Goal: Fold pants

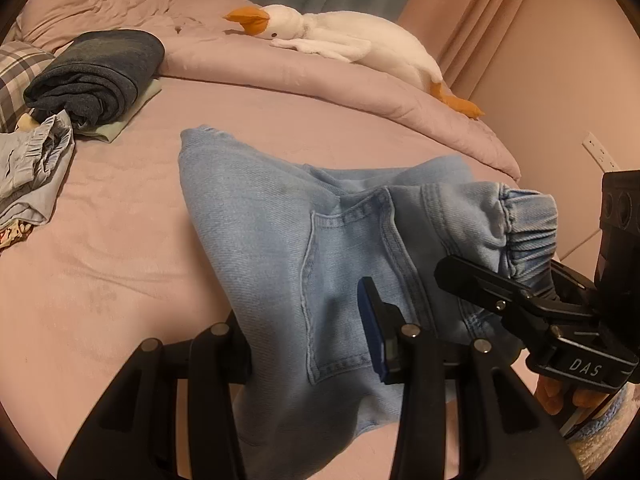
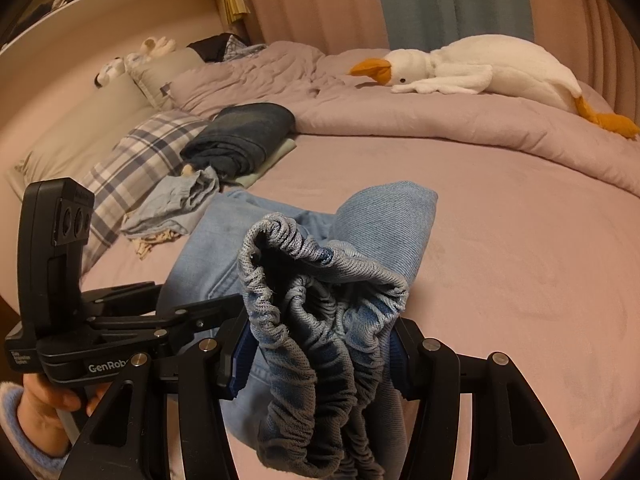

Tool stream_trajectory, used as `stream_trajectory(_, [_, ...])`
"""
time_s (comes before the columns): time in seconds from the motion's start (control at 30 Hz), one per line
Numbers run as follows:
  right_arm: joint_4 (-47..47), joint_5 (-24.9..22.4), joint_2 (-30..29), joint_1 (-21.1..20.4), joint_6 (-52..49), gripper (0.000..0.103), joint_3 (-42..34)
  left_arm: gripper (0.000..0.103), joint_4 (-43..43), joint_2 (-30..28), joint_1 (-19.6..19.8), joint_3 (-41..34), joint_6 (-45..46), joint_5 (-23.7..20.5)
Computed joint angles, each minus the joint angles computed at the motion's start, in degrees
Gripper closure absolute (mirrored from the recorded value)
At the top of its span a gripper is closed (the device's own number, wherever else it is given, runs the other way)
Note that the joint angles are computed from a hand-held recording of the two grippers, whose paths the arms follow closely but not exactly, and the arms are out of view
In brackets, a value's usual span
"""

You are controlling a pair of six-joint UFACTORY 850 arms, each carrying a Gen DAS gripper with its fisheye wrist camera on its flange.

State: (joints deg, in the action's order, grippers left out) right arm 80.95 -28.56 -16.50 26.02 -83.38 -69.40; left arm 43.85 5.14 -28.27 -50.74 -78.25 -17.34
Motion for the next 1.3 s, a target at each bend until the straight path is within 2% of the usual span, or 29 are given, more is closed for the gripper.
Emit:
stream_trajectory(0.43, [-0.1, 0.1, -4.0, 1.3, 1.1, 0.046, -4.9, 0.062, -1.7, -1.7, 3.5, -1.5, 3.8, 0.9])
stream_trajectory(0.8, [-1.7, 0.4, -6.1, 2.1, 3.4, 0.046, -7.5, 0.062, -4.1, -2.9, 5.5, -2.2, 7.2, 1.8])
stream_trajectory(1.3, [1.0, 0.7, -8.3, 2.2, 2.3, 0.046, -9.2, 0.062, -9.1, -5.6, 7.8, -4.5, 14.4, 2.7])
